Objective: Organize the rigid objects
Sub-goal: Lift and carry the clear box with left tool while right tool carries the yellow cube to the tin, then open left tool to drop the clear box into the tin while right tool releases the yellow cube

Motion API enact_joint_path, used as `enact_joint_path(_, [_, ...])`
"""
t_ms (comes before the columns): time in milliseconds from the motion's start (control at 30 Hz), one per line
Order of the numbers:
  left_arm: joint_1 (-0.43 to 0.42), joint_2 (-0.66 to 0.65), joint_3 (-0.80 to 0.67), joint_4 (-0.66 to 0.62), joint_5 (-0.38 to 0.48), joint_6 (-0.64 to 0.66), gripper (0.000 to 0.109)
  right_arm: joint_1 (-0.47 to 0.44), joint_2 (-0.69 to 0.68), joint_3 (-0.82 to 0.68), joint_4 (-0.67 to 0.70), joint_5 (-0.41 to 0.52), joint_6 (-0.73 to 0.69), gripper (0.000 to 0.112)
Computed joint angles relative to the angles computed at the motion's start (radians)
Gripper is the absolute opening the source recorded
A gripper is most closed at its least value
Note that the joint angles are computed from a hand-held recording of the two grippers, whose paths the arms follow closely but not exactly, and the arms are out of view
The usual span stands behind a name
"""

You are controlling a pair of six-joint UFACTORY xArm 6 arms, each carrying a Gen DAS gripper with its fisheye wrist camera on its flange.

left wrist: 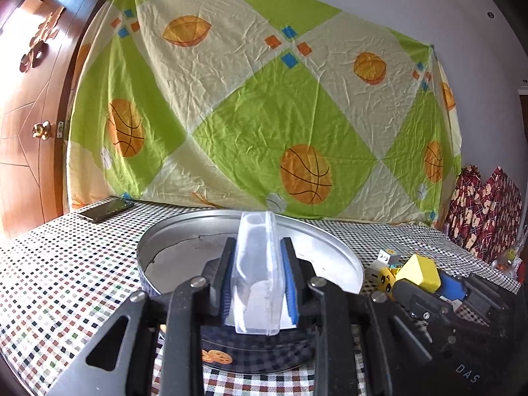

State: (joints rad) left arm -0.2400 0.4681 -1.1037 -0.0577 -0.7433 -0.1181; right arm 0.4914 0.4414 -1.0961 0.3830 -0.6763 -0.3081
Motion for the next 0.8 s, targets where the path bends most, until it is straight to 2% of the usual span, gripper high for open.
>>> enact_joint_path(300, [0.024,-0.001,-0.011,0.031,0.034,-0.031,0.024,-0.013,-0.002,-0.008,-0.07,0.027,0.059,0.04])
enact_joint_path(567, [0.062,-0.006,-0.046,0.112,0.106,-0.102,0.024,-0.03,-0.014,-0.044,-0.136,0.082,0.096,0.04])
enact_joint_path(800, [0.085,0.007,-0.13,0.155,0.239,-0.113,0.024,-0.084,0.028,-0.184,-0.317,0.253,0.254,0.04])
